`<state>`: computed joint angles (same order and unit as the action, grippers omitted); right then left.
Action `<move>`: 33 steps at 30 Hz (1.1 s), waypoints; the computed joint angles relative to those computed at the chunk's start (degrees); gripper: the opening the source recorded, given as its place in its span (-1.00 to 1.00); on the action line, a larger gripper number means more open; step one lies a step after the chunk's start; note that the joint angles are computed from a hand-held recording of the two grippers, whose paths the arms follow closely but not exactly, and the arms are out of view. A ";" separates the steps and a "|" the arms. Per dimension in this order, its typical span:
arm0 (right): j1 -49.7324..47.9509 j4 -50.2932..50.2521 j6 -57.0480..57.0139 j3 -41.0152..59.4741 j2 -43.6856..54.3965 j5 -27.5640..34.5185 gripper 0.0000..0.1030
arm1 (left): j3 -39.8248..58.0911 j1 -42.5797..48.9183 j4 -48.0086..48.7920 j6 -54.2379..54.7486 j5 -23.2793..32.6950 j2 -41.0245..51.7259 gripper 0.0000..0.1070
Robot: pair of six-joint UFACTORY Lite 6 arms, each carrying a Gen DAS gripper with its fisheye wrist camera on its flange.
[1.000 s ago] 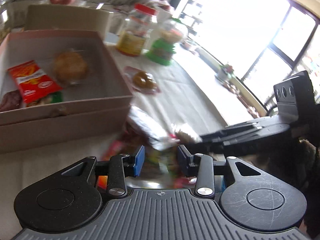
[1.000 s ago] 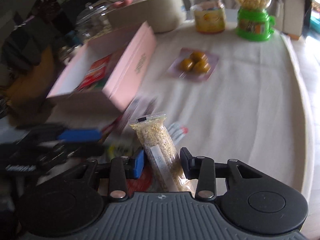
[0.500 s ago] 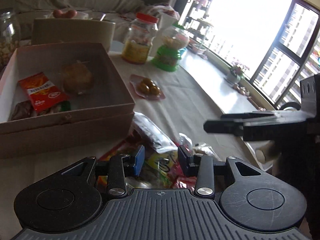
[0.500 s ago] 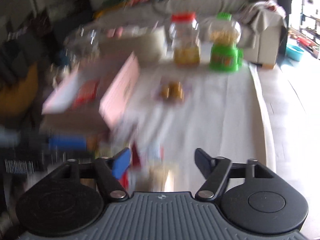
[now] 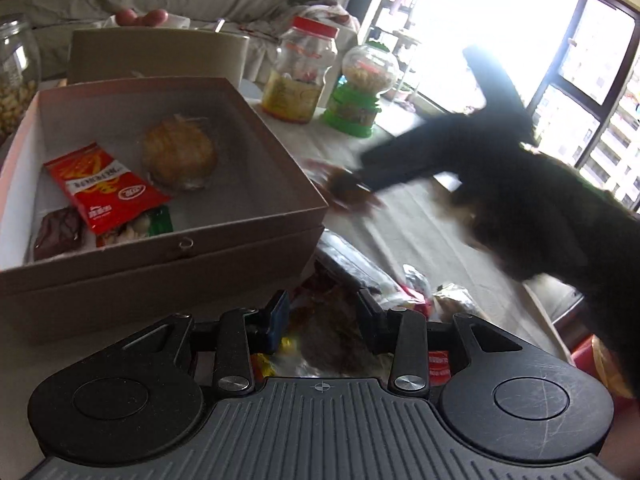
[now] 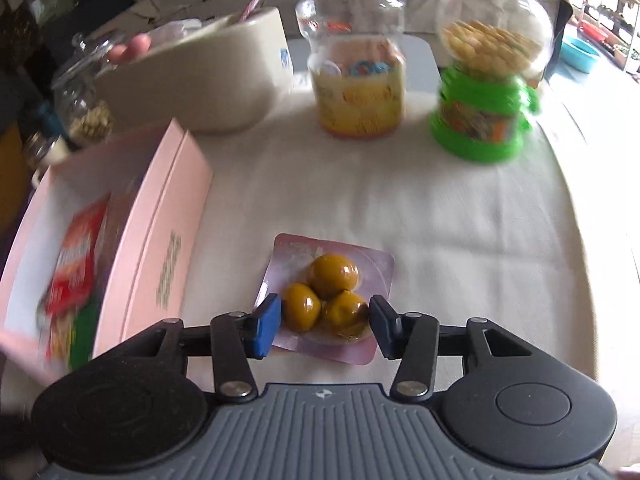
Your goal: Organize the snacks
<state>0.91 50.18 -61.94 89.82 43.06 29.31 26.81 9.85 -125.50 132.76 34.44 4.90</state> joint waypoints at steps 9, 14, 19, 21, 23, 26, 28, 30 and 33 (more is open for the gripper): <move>-21.11 11.37 -31.48 -32.93 -21.59 7.40 -0.05 | -0.66 -4.92 1.53 3.57 -0.04 1.57 -0.21; -29.04 14.50 -47.82 -45.45 -33.44 10.67 0.09 | -5.26 -14.52 -4.97 7.58 -6.30 -4.66 -0.21; -35.93 14.31 -53.55 -51.81 -38.70 16.24 0.25 | -7.34 -14.91 -10.72 0.45 -4.74 -9.06 -0.22; -36.97 15.73 -54.65 -53.12 -38.44 17.30 0.27 | -6.90 -14.91 -17.55 1.17 -5.51 -9.22 -0.22; -36.28 19.76 -57.52 -55.43 -38.31 17.05 0.28 | -6.37 -15.09 -25.50 5.84 -5.67 -8.09 -0.22; -33.35 25.57 -59.13 -57.26 -36.32 19.12 0.27 | -5.44 -11.32 -22.99 1.05 -3.89 -5.31 -0.22; -29.08 30.62 -59.30 -57.53 -34.81 18.73 0.12 | -6.60 -7.18 -17.15 -4.04 -0.53 -4.14 -0.22; -23.44 39.74 -63.47 -58.90 -35.28 15.39 0.02 | -7.24 -2.63 -9.81 -8.00 3.07 -2.71 -0.22; -16.55 50.56 -70.69 -59.77 -36.22 10.77 -0.12 | -7.58 1.90 -2.27 -9.24 9.46 0.99 -0.22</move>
